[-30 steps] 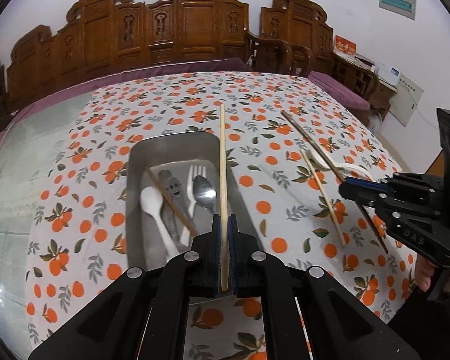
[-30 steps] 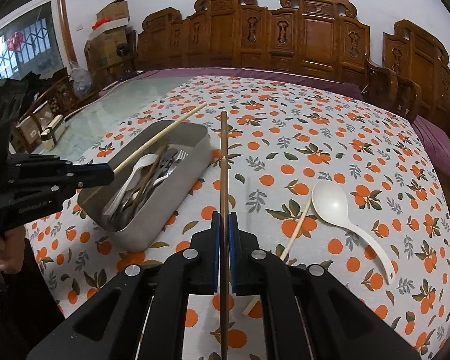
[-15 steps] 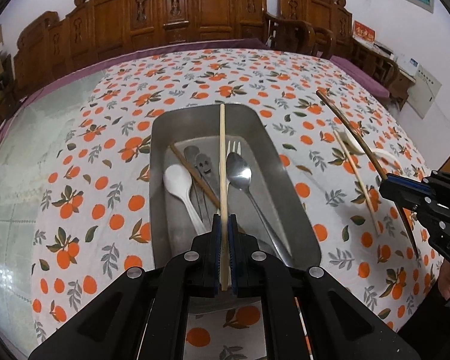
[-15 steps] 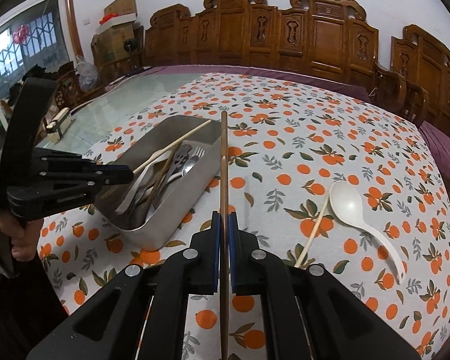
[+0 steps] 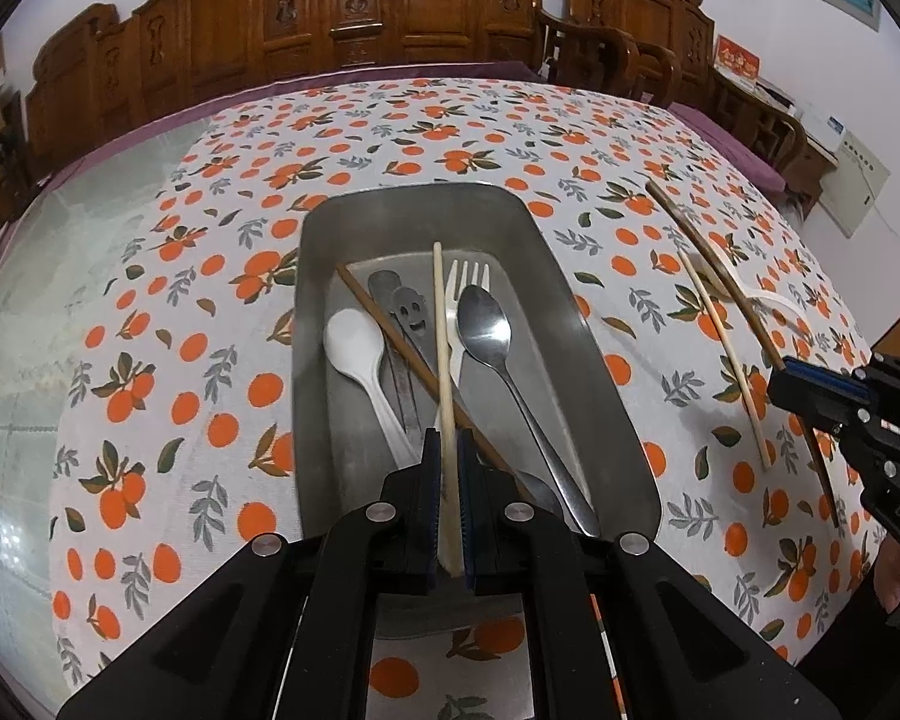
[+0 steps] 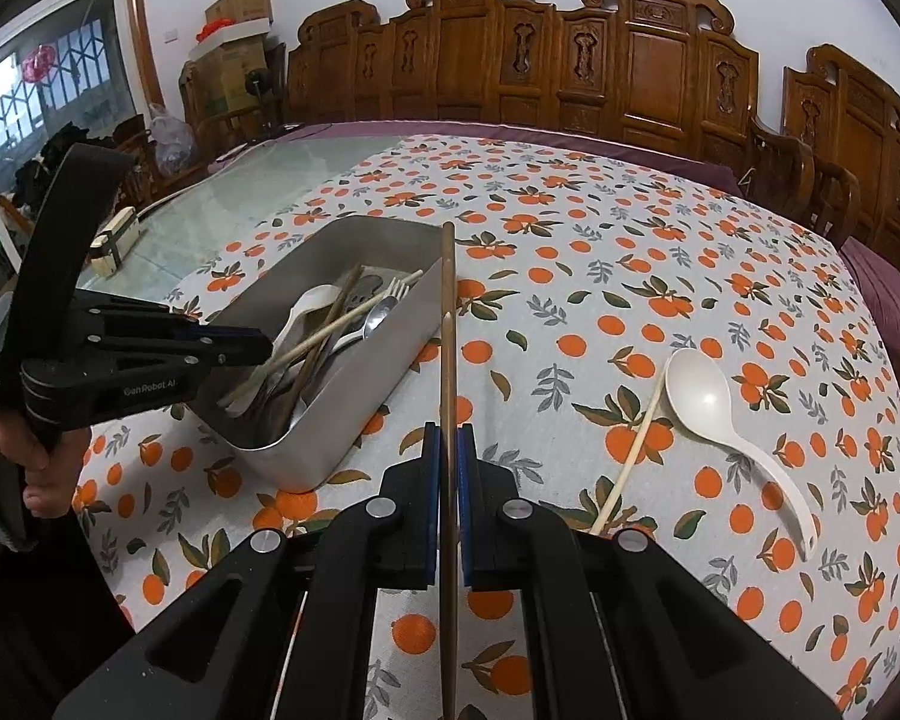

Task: Organize utensils
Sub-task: 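Lower the chopstick into the grey tray and open the left tool while the right tool carries its chopstick, then lower the chopstick into the grey tray and open the right tool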

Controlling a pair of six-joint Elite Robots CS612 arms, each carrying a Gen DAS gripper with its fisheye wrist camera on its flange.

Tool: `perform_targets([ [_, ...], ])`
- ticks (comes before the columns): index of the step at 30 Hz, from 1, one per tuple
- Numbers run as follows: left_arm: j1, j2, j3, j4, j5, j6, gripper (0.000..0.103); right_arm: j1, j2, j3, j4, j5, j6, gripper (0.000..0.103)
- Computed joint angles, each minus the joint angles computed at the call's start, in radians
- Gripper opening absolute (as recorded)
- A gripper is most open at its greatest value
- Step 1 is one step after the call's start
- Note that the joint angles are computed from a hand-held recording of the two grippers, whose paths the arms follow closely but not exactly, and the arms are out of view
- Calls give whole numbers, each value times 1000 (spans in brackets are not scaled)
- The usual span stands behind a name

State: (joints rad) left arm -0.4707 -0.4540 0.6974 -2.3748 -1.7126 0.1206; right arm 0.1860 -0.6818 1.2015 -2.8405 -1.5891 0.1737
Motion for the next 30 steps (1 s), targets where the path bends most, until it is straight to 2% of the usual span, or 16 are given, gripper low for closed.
perform_targets([
  [5,6,-10,12,-44,-6,-17,18,-3,5,-13,3,13,20,6],
  [16,20,-17,17,-115,22,-43,21,3,51,-115,34,48,25,6],
  [18,22,-16,14,-125,32,-50,28,4,64,-142,41,60,30,6],
  [23,27,-12,6,-142,60,-77,58,6,99,-212,69,88,40,6],
  [28,35,-2,-9,-146,72,-97,75,5,134,-278,92,112,67,6],
  [30,38,-1,-10,-149,73,-106,76,6,148,-306,102,118,74,6],
])
